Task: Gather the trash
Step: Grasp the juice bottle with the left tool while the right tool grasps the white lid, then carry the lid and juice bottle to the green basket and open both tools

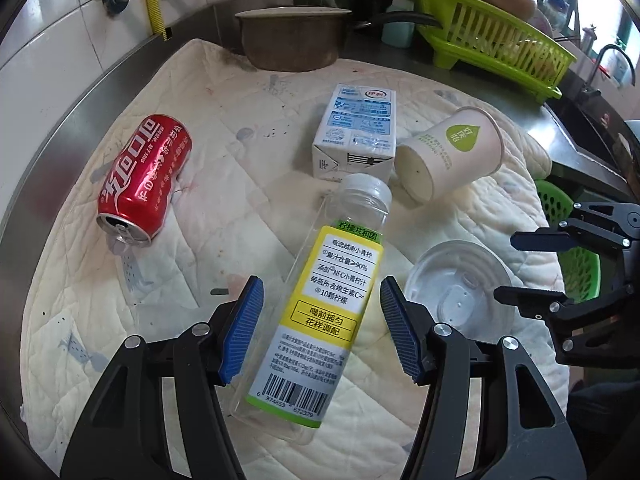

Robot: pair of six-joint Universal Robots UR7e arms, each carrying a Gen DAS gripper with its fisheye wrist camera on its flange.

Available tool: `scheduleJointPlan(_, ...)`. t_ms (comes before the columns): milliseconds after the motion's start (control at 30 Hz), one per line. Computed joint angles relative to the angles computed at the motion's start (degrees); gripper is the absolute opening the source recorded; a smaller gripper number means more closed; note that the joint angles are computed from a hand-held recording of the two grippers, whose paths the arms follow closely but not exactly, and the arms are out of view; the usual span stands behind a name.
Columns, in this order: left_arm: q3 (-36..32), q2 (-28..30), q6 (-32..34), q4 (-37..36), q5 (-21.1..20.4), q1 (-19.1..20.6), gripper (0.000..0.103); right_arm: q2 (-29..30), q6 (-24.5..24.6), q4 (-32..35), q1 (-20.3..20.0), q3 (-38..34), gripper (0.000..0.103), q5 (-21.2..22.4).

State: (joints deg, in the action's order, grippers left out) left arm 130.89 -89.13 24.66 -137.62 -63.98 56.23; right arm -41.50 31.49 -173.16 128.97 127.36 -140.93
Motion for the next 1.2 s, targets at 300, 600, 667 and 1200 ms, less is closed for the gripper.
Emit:
scheduleJointPlan(300, 0.2, 1.4, 2.6, 0.5, 0.2, 0.5, 0.053, 0.8, 0.0, -1.7, -2.4, 0.1, 0.036, 2.0)
scheduleJointPlan(600, 3.8, -2.0, -0.7, -2.0, 1.2, -1.4, 0.045, 1.8, -1.6, -3.7, -2.9, -0.4, 0.02, 3.1)
scheduleJointPlan(667, 4.3, -3.0, -1.4, -1.9, 1.1, -1.5, 0.045, 2.2, -2.1, -3.7, -2.4, -0.7, 0.02, 2.3)
scheduleJointPlan(1200, 8.7, -15.7, -12.9, 0.3, 1.9, -4.6, 0.043, 0.9, -6.2, -4.6, 3.4, 0.2, 0.006, -3.0)
